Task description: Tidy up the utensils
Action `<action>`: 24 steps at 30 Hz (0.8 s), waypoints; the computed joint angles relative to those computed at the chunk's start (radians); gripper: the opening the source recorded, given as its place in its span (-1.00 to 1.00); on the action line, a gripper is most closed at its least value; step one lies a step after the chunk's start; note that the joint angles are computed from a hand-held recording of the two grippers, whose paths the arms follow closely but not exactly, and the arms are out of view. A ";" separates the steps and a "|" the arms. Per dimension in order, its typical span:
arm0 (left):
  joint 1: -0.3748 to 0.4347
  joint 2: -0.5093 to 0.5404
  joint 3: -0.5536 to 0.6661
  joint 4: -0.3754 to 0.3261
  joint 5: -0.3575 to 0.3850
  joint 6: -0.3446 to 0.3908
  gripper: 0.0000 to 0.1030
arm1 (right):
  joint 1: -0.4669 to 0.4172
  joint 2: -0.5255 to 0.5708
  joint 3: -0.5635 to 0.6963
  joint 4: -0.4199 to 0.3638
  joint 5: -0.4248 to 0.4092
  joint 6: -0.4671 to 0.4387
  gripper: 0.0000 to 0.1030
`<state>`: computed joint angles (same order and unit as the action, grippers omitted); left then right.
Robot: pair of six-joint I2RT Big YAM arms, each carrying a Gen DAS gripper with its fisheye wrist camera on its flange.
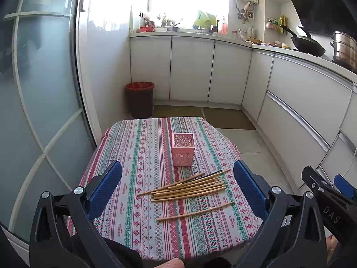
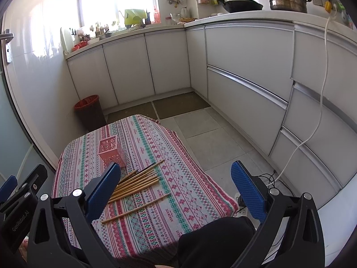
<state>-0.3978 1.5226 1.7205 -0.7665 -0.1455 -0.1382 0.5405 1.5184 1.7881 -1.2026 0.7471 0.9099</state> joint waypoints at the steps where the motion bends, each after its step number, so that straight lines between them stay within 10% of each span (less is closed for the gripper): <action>1: 0.001 0.001 0.001 -0.002 0.001 -0.001 0.86 | 0.000 0.001 0.001 -0.001 -0.001 0.001 0.87; 24: 0.003 0.094 0.111 -0.112 0.016 0.014 0.86 | -0.049 -0.010 -0.034 0.020 -0.104 0.077 0.87</action>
<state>-0.3945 1.6168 1.8313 -0.8781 -0.1299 -0.1239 0.4918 1.5080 1.7538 -1.1826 0.6427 0.9872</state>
